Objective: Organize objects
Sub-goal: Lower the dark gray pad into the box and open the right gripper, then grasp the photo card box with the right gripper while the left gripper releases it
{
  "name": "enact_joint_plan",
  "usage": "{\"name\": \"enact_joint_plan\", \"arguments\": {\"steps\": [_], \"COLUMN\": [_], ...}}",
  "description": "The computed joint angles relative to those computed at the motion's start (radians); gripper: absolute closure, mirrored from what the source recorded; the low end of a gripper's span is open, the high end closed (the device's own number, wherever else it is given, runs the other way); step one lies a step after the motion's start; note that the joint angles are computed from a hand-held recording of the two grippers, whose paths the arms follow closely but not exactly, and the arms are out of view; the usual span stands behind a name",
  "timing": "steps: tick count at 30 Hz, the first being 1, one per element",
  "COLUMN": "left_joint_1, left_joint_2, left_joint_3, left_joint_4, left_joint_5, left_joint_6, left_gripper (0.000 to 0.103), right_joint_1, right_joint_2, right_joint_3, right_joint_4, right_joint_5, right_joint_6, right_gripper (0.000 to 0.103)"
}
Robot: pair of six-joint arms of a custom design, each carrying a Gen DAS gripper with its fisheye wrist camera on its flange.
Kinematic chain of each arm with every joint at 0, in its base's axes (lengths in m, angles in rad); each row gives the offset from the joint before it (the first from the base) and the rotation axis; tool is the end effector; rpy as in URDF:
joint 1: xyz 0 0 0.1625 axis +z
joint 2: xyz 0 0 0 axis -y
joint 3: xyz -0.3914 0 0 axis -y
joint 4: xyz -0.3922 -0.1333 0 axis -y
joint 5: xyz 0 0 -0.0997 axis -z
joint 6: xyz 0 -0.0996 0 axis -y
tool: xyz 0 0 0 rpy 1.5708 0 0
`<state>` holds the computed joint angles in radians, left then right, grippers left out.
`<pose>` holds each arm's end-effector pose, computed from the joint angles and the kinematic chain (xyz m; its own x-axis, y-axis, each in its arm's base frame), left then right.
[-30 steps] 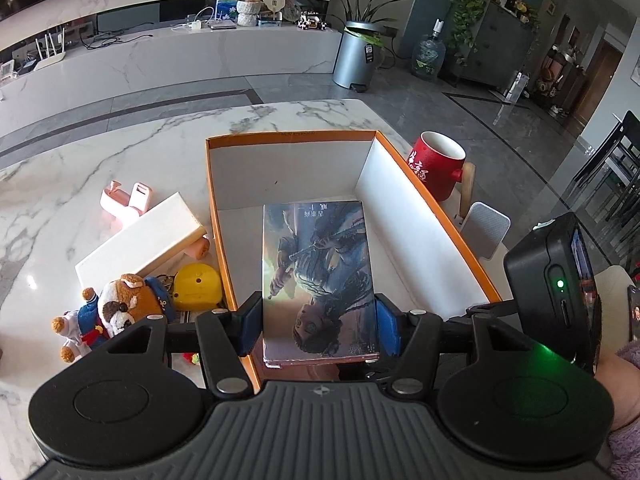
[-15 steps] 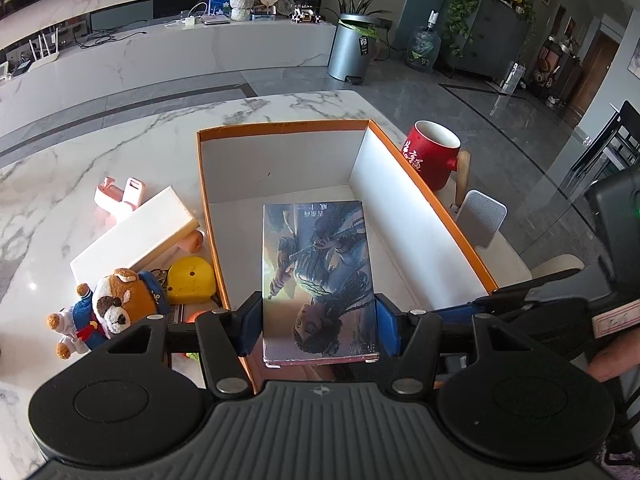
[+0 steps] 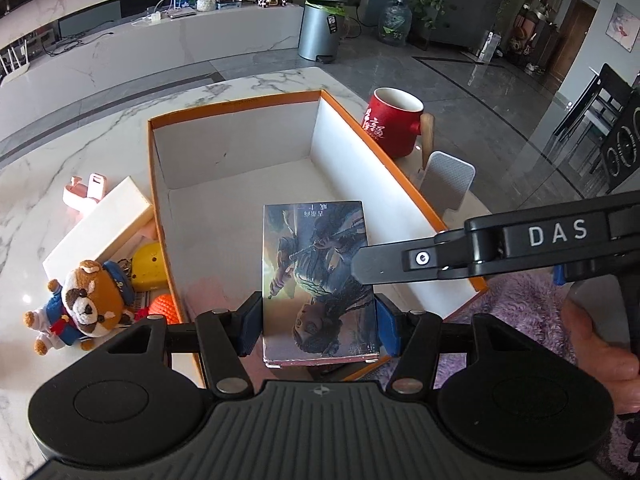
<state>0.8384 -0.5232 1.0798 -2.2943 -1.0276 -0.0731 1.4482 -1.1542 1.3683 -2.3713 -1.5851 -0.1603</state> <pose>-0.3872 -0.7069 0.0833 -0.7403 0.4536 -0.4962 0.6069 0.7684 -0.2029 0.0478 -0.6908 0.4093 -0.9950 -0.0035 0.1001 -0.0577 0.8369 -0.5444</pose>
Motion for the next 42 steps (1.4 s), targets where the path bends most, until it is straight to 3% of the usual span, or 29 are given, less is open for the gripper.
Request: {"name": "enact_joint_plan", "arguments": {"steps": [4,5,6,11,13,15,16,18,20,22,30,33,36,42], "left_joint_1": [0.005,0.005,0.006,0.018,0.019,0.019,0.018,0.008,0.002,0.009,0.029,0.029,0.034,0.039], "left_joint_2": [0.011,0.018,0.025,0.067,0.073,0.074,0.076,0.091,0.105,0.12,0.18,0.189,0.189,0.188], "left_joint_3": [-0.021,-0.03,-0.038,-0.114,-0.127,-0.135,-0.137,-0.153,-0.161,-0.186,-0.272,-0.278,-0.284,-0.289], "left_joint_4": [0.003,0.01,0.009,0.069,0.081,0.098,0.108,0.148,0.167,0.204,0.296,0.321,0.328,0.342], "left_joint_5": [-0.06,-0.057,-0.06,-0.084,-0.086,-0.093,-0.092,-0.026,0.037,0.036,0.046,0.085,0.078,0.078], "left_joint_6": [0.004,0.005,0.012,0.008,0.029,0.058,0.074,0.105,0.129,0.137,0.157,0.163,0.166,0.177], "left_gripper": [0.037,0.037,0.037,0.034,0.032,0.032,0.04,0.051,0.054,0.066,0.085,0.087,0.087,0.088], "right_joint_1": [-0.022,-0.028,-0.035,-0.028,-0.023,-0.004,0.007,0.027,0.046,0.06,0.098,0.11,0.118,0.124], "right_joint_2": [0.009,0.009,0.01,0.017,0.027,0.037,0.044,0.063,0.087,0.114,0.225,0.258,0.289,0.324], "right_joint_3": [-0.016,-0.019,-0.024,-0.036,-0.06,-0.075,-0.081,-0.105,-0.131,-0.165,-0.314,-0.365,-0.41,-0.476], "right_joint_4": [0.036,0.043,0.053,0.041,0.058,0.04,0.025,0.012,0.003,0.014,0.171,0.256,0.338,0.445], "right_joint_5": [0.06,0.079,0.101,0.066,0.042,-0.039,-0.083,-0.169,-0.257,-0.338,-0.543,-0.589,-0.629,-0.631], "right_joint_6": [0.029,0.035,0.043,0.021,0.002,-0.039,-0.066,-0.117,-0.179,-0.251,-0.397,-0.387,-0.362,-0.279], "right_gripper": [0.054,0.058,0.068,0.071,0.078,0.079,0.079,0.079,0.079,0.079,0.079,0.079,0.079,0.079]}}
